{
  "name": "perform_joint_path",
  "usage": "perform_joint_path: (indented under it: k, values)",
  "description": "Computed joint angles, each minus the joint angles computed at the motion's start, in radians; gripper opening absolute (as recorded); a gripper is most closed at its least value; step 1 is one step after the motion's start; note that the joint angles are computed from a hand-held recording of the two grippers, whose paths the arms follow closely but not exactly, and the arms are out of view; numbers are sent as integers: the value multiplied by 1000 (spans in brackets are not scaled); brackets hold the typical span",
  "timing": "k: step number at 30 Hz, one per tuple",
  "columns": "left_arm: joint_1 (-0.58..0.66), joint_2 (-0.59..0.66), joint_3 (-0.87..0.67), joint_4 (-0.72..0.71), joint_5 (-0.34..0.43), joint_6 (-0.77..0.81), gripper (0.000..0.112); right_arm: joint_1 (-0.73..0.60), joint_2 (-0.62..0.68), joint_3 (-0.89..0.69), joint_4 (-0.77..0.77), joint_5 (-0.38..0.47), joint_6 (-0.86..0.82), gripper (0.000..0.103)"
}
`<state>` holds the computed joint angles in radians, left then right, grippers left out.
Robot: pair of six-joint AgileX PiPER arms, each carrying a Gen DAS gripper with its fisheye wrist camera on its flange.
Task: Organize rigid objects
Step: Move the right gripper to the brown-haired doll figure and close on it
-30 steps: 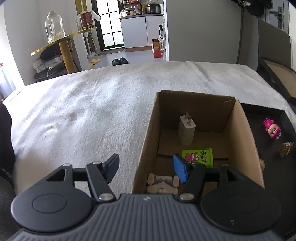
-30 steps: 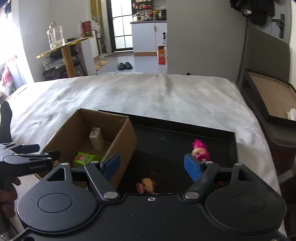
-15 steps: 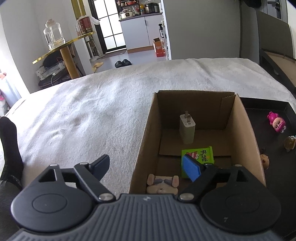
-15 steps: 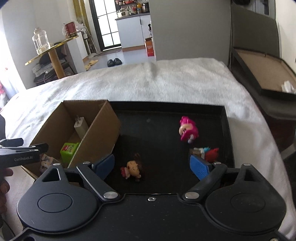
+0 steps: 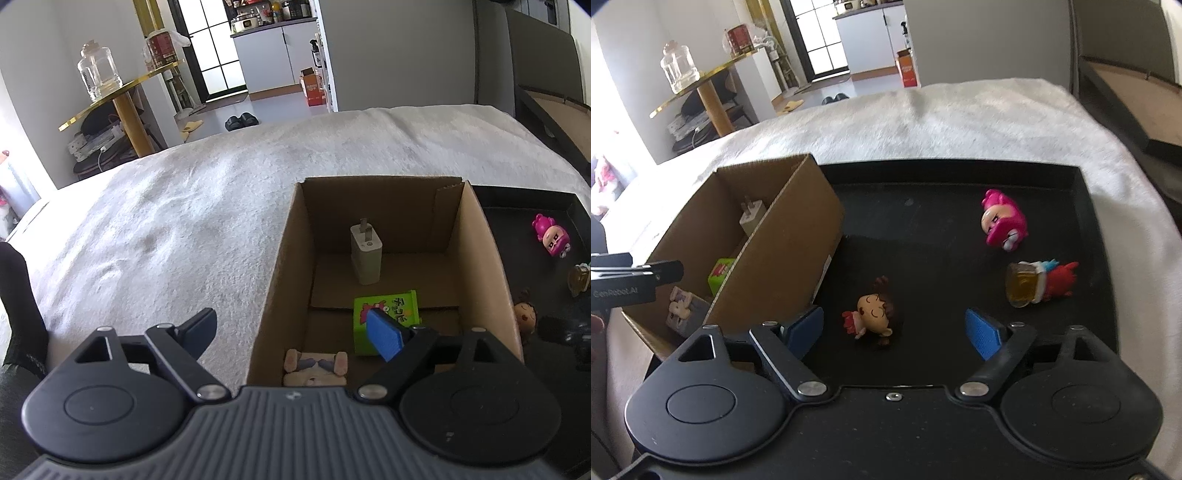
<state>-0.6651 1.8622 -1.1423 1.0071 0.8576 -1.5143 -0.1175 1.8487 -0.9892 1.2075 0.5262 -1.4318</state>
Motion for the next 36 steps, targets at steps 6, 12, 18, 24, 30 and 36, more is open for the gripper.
perform_joint_path:
  k: [6, 12, 18, 24, 30, 36]
  values:
    - [1, 27, -30, -21, -1, 27, 87, 19, 63, -52, -44, 15, 14, 75]
    - [11, 48, -55, -36, -1, 47, 87, 49, 112, -96, -83, 6, 27, 72]
    - [24, 61, -70, -55, -3, 65, 87, 58, 123, -96, -89, -3, 6, 65]
    - [25, 63, -71, -57, 2, 61, 87, 58, 96, -73, -93, -10, -21, 44]
    - [16, 51, -49, -43, 5, 37, 87, 44, 47, -49, -126, -7, 12, 44]
    - [20, 30, -16, -26, -5, 0, 87, 34, 4, -35, -119, -18, 20, 44]
